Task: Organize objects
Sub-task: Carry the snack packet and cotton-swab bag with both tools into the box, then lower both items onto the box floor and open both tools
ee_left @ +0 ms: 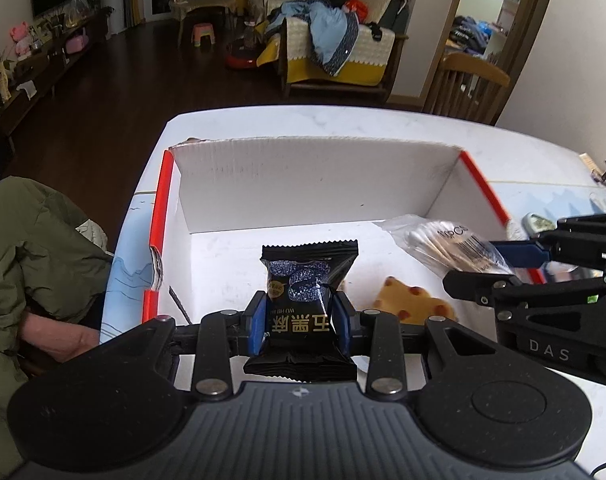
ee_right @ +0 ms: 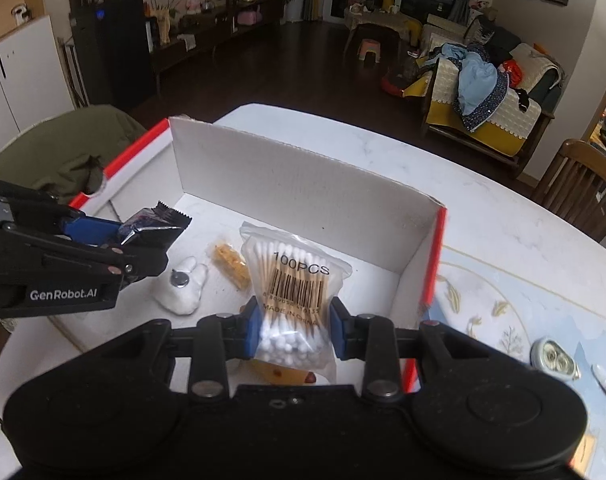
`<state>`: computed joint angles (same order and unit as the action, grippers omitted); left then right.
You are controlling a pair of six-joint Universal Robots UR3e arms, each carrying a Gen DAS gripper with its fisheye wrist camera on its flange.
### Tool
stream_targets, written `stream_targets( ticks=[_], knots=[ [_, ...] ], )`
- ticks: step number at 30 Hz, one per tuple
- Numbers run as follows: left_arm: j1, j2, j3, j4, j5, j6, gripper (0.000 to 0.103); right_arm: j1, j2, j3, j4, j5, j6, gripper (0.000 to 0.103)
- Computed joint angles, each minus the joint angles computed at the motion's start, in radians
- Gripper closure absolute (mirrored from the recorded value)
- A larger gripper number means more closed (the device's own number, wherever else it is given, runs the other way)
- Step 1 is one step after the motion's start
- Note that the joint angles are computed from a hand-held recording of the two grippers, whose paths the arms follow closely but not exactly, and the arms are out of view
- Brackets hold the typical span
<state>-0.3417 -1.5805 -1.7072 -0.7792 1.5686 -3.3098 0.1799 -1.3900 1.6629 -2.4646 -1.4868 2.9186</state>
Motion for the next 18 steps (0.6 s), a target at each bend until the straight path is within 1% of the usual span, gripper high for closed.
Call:
stream_targets(
  ticks=[4, 10, 18],
  knots=[
    [0.001, -0.053, 0.042, -0.022, 0.010, 0.023, 0.070, 0.022, 0.099, -0.095, 0.026, -0.037, 0.012, 0.070],
    [-0.009, -0.141, 0.120, -0.067, 0.031, 0.062, 0.070, 0.042, 0.197, -0.194, 0.081, -0.073, -0.009, 0.069],
    [-0.008, -0.232, 0.206, -0.124, 0.048, 0.097, 0.069, 0.053, 0.242, -0.222, 0.088, -0.081, -0.031, 0.068]
  ],
)
